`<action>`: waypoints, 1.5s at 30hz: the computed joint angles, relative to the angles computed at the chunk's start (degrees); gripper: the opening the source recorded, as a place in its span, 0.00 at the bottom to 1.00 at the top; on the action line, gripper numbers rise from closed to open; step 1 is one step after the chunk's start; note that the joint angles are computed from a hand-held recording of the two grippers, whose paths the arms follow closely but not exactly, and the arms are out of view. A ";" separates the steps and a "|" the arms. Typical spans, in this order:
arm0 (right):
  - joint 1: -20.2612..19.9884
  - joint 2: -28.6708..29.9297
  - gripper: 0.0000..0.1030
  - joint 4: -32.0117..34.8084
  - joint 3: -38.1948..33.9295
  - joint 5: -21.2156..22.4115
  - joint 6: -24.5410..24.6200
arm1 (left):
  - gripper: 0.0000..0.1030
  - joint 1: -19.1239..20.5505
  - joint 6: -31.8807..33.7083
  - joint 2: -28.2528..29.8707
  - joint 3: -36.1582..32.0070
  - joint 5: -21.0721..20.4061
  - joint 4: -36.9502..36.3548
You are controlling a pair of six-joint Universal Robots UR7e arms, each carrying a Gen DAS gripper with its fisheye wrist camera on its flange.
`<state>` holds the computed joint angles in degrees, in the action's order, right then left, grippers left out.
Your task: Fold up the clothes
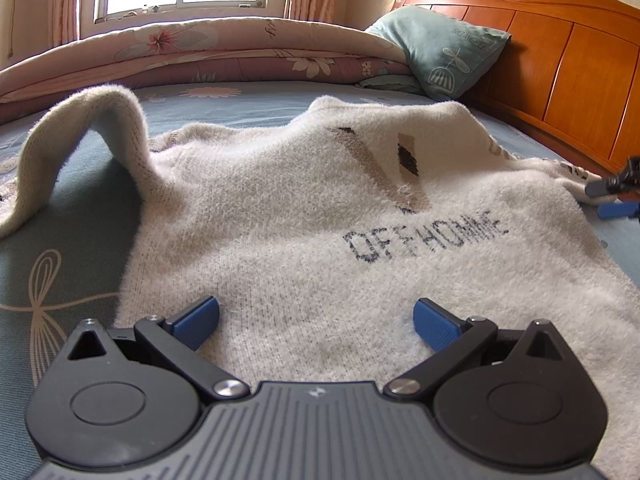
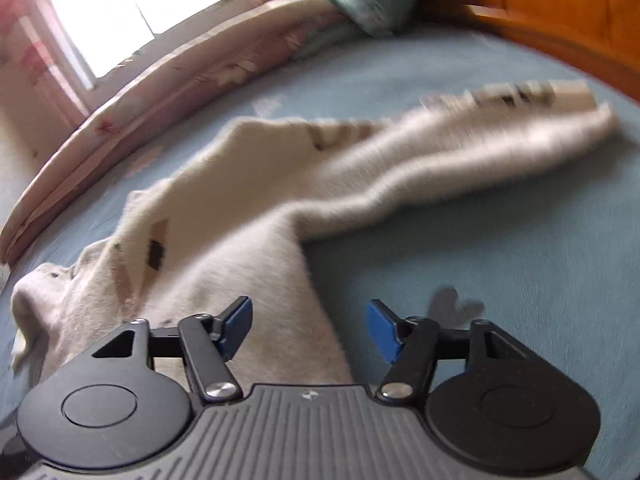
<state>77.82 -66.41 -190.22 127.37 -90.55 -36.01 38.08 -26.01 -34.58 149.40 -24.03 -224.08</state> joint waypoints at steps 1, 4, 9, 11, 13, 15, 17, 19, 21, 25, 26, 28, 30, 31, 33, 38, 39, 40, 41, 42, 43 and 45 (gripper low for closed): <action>0.45 -0.17 0.64 0.85 0.06 1.20 -1.90 | 0.99 -0.01 -0.02 0.03 0.00 0.02 -0.02; 2.09 1.31 0.63 2.88 -1.12 2.76 -4.43 | 0.99 -0.10 -0.28 0.01 0.07 0.15 0.32; 3.53 7.59 0.63 4.00 -6.29 4.17 -1.45 | 0.99 -0.14 -0.52 -0.18 0.13 0.16 0.71; 3.79 9.94 0.61 4.66 -8.51 1.86 0.59 | 0.99 -0.14 -0.52 -0.18 0.13 0.16 0.71; 4.07 12.11 0.50 2.90 -9.96 -2.51 -0.57 | 0.99 -0.13 -0.50 -0.20 0.12 0.13 0.75; 3.44 13.37 0.30 0.97 -11.00 -3.98 -1.46 | 0.99 -0.14 -0.63 -0.28 0.09 0.22 1.19; 2.44 13.35 0.18 2.02 -12.15 -2.77 0.24 | 0.99 -0.16 -0.71 -0.29 0.07 0.29 1.40; 2.53 12.85 0.13 4.51 -13.20 -3.48 4.52 | 0.99 -0.13 -0.57 -0.22 0.15 0.19 0.96; 3.74 11.96 0.14 5.00 -12.83 -6.04 6.65 | 0.99 -0.14 -0.51 -0.17 0.22 0.15 0.68; 5.54 10.47 0.33 -2.08 -9.14 -5.72 2.06 | 0.99 -0.16 -0.63 -0.21 0.13 0.29 1.13; 5.84 10.42 0.34 -2.99 -8.85 -5.63 1.61 | 0.99 -0.16 -0.64 -0.20 -0.03 0.30 1.30; 6.24 11.01 0.34 -1.10 -10.08 -6.13 2.18 | 0.99 -0.17 -0.67 -0.22 -0.06 0.28 1.35; 6.58 12.96 0.34 0.05 -12.17 -7.83 2.57 | 0.99 -0.16 -0.72 -0.29 -0.08 0.31 1.59; 6.45 13.71 0.33 1.25 -13.14 -7.94 3.11 | 0.99 -0.14 -0.70 -0.34 -0.09 0.31 1.64; 6.49 15.55 0.32 3.15 -15.24 -9.04 4.08 | 0.99 -0.12 -0.70 -0.43 -0.07 0.26 1.68; 8.59 18.11 0.32 1.89 -17.04 -14.11 0.89 | 0.99 -0.17 -0.81 -0.48 0.05 0.27 1.73; 9.34 18.21 0.32 2.12 -17.24 -15.67 0.35 | 0.99 -0.16 -0.74 -0.46 0.07 0.24 1.55; 10.23 18.18 0.33 1.94 -17.19 -17.26 -0.45 | 0.99 -0.19 -0.69 -0.42 0.11 0.22 1.35; 10.92 18.00 0.34 1.25 -16.79 -17.95 -1.54 | 0.99 -0.24 -0.62 -0.37 0.14 0.24 1.21; 11.66 17.60 0.37 0.35 -16.11 -18.08 -3.01 | 0.99 -0.33 -0.47 -0.28 0.17 0.29 1.07; 12.23 17.09 0.41 0.01 -15.58 -17.84 -3.79 | 0.99 -0.39 -0.25 -0.18 0.18 0.31 0.87; 13.69 16.10 0.42 0.39 -15.13 -17.82 -5.28 | 0.99 -0.46 0.27 0.00 0.16 0.21 0.41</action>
<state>91.50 -50.31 -189.83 112.25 -108.37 -41.29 37.61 -25.74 -34.58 149.56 -23.83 -223.67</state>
